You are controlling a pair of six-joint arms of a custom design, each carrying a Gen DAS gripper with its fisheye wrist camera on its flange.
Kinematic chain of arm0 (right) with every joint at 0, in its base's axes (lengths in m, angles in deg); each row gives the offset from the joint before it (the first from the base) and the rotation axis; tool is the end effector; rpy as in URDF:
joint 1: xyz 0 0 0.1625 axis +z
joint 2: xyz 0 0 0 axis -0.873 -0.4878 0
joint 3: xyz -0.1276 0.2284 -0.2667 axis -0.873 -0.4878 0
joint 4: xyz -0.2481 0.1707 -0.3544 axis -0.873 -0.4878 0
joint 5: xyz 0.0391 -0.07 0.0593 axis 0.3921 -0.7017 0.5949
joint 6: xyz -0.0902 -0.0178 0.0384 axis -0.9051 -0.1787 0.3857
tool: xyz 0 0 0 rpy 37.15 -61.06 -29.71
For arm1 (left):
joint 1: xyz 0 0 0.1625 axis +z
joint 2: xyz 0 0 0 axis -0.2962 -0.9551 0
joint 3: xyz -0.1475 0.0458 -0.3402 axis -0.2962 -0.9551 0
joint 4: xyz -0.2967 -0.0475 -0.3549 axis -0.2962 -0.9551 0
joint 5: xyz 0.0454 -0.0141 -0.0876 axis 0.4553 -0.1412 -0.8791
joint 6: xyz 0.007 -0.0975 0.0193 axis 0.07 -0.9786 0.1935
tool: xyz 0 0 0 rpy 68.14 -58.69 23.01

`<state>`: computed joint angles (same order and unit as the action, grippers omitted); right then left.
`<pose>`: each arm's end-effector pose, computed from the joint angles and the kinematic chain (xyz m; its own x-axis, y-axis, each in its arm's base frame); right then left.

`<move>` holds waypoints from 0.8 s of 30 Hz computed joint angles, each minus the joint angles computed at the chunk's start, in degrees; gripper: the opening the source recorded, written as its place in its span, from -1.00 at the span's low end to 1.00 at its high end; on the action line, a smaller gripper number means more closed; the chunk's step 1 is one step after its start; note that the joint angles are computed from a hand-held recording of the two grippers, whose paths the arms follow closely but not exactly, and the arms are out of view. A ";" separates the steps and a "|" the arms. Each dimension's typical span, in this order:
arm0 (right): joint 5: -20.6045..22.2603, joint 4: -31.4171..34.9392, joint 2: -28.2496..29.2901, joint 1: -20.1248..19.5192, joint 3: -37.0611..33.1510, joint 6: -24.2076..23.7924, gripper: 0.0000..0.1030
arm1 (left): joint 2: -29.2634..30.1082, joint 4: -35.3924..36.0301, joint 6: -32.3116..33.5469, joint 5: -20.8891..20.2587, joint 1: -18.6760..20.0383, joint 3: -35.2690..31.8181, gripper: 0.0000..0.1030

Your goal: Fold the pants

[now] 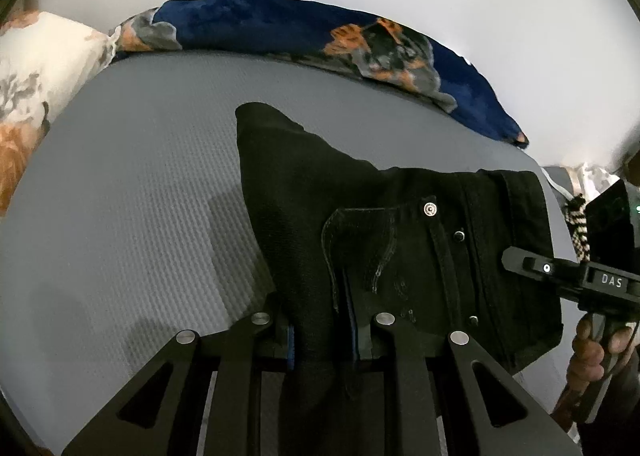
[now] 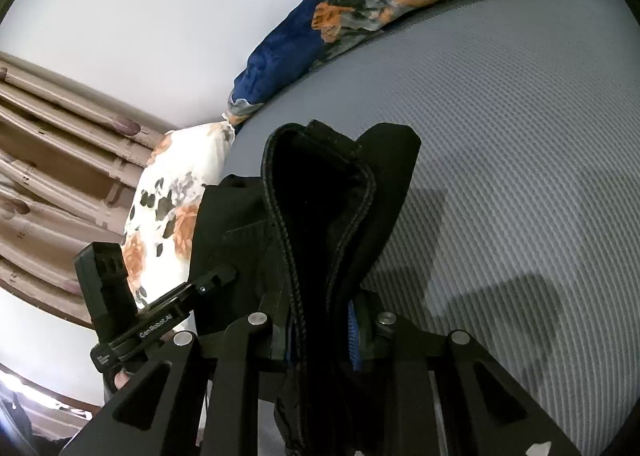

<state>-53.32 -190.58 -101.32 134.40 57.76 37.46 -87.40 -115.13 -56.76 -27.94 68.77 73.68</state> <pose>-0.0777 -0.7850 0.3369 -0.9942 -0.1068 -0.0144 -0.0961 0.9389 -0.3305 -0.3481 -0.7513 -0.0387 -0.8675 0.0758 -0.4915 0.3019 0.8656 -0.3994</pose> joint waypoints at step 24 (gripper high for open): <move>-17.68 -9.91 10.33 2.99 -7.06 -2.08 -0.11 | 10.28 3.70 5.14 5.35 5.13 -14.52 -0.15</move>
<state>-71.00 -200.49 -90.98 137.39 50.70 35.38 -77.12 -111.43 -51.62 -22.59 73.90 59.15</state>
